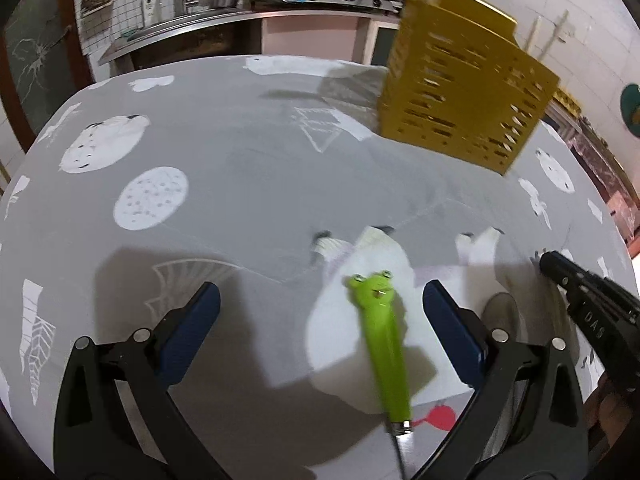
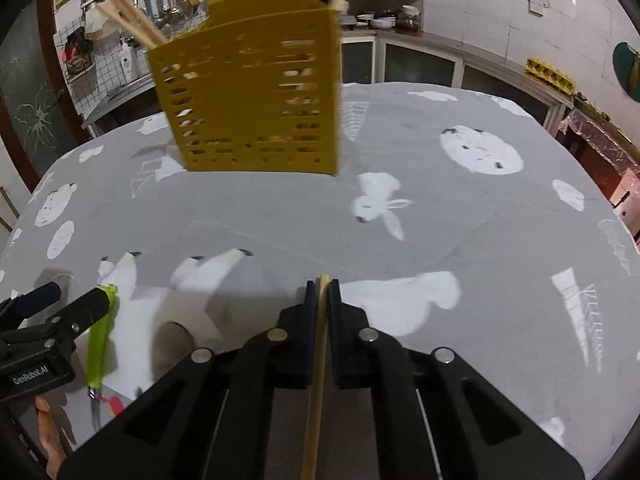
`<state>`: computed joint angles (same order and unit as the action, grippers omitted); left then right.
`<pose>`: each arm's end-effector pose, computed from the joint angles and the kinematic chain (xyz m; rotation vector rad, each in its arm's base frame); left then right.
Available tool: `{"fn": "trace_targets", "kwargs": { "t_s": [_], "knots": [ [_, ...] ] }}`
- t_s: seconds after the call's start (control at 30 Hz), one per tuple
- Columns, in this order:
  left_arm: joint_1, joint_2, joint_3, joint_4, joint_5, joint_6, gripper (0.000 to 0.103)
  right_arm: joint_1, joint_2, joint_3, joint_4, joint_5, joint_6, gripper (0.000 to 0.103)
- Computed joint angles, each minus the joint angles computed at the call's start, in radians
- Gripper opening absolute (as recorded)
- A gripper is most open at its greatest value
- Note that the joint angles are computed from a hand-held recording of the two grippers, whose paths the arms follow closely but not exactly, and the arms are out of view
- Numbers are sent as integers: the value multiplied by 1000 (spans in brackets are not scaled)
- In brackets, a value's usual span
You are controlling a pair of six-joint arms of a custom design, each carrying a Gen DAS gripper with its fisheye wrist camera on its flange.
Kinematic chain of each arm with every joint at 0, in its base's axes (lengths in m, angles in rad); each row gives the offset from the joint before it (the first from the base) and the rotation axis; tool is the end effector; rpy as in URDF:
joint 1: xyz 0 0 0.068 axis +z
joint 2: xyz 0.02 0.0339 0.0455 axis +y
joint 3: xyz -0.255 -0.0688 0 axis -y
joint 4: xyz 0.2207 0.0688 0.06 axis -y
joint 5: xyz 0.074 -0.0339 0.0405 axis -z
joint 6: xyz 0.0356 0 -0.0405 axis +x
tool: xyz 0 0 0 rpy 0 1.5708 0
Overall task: Organize utensils
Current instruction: 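Grasp the green frog fork with the left tool while the right tool grasps a chopstick, then lift the frog fork and chopstick and carry both over the yellow holder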
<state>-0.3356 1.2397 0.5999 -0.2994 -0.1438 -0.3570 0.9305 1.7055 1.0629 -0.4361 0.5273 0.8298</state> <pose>0.2042 -0.0658 0.1829 -0.0855 2.4978 -0.1078 0.2034 0.2430 0.1896 0.0423 2.4370 0.0526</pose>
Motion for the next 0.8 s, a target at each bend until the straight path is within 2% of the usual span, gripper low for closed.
{"fn": "trace_targets", "kwargs": {
  "t_s": [0.1,0.13,0.2,0.23,0.33,0.6,0.8],
  "knots": [
    [-40,24,6,12,-22,-11,95,-19,-46,-48,4,-9,2,6],
    [-49,38,12,11,-19,-9,88,-25,-61,-66,10,-13,3,6],
    [-70,57,24,0,-41,-16,82,-31,-74,-88,18,-17,8,6],
    [-83,60,27,-1,-57,-22,73,-34,-77,-98,26,-20,12,6],
    [-97,59,44,-31,-50,-28,59,-34,-69,-109,42,-18,12,6],
    [-100,78,95,-116,-51,-68,41,-39,-60,-102,41,-21,8,6],
    [-117,121,144,-152,-66,-102,22,-52,-40,-83,44,-23,7,6]
  ]
}}
